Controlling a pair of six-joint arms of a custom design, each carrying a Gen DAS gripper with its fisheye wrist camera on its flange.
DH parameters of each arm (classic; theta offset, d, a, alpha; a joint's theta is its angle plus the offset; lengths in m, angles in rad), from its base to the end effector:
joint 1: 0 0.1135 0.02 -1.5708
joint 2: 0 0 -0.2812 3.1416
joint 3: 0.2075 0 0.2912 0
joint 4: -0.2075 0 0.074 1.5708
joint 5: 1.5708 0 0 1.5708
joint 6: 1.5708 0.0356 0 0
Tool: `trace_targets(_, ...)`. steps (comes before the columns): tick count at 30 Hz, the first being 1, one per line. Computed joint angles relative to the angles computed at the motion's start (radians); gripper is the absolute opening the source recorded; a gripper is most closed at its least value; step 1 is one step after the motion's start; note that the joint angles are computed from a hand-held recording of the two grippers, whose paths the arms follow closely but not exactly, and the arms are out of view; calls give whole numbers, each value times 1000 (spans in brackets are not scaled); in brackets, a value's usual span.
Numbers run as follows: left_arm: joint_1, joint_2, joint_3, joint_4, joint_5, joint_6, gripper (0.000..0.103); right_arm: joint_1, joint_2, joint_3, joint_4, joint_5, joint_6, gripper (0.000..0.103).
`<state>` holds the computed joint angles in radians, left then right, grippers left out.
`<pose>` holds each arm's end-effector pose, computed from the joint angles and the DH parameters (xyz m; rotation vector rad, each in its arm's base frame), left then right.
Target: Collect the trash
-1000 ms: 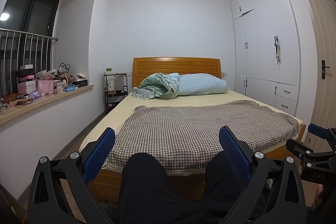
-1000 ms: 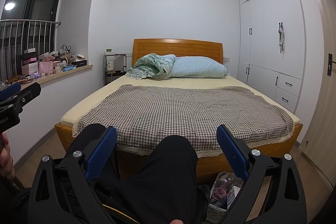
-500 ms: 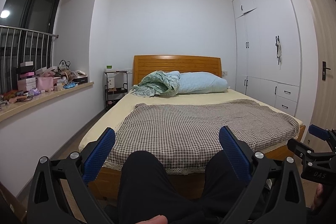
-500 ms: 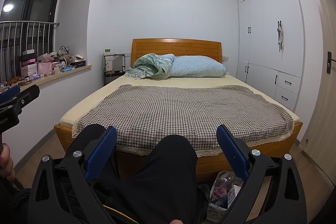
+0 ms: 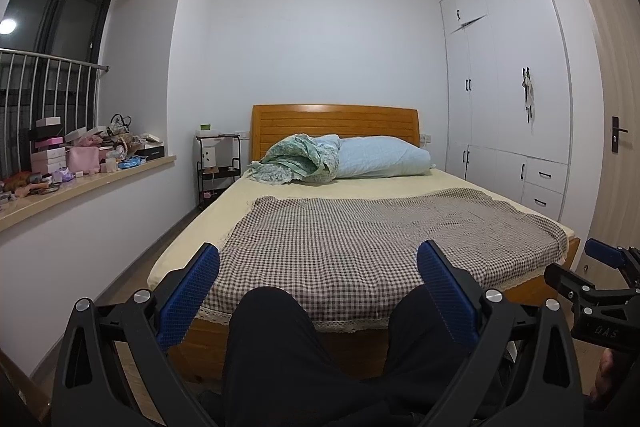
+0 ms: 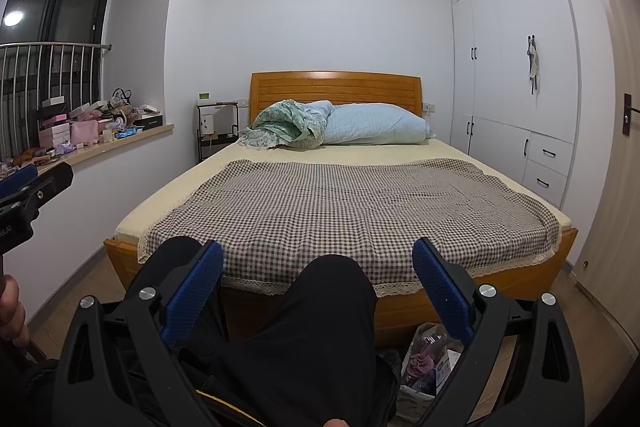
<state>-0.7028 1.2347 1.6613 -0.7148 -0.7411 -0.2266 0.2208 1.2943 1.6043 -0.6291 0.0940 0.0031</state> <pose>0.2124 -0.1484 0.5230 -0.0787 1.7804 0.0218 0.2937 0.0625 0.4937 -0.1413 1.8836 0.0642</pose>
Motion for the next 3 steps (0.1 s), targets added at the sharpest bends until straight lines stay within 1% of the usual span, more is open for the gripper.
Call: trace_targets(3,53,22,22,-36,73,-39,96,-5,13,6,2,-2,3,91)
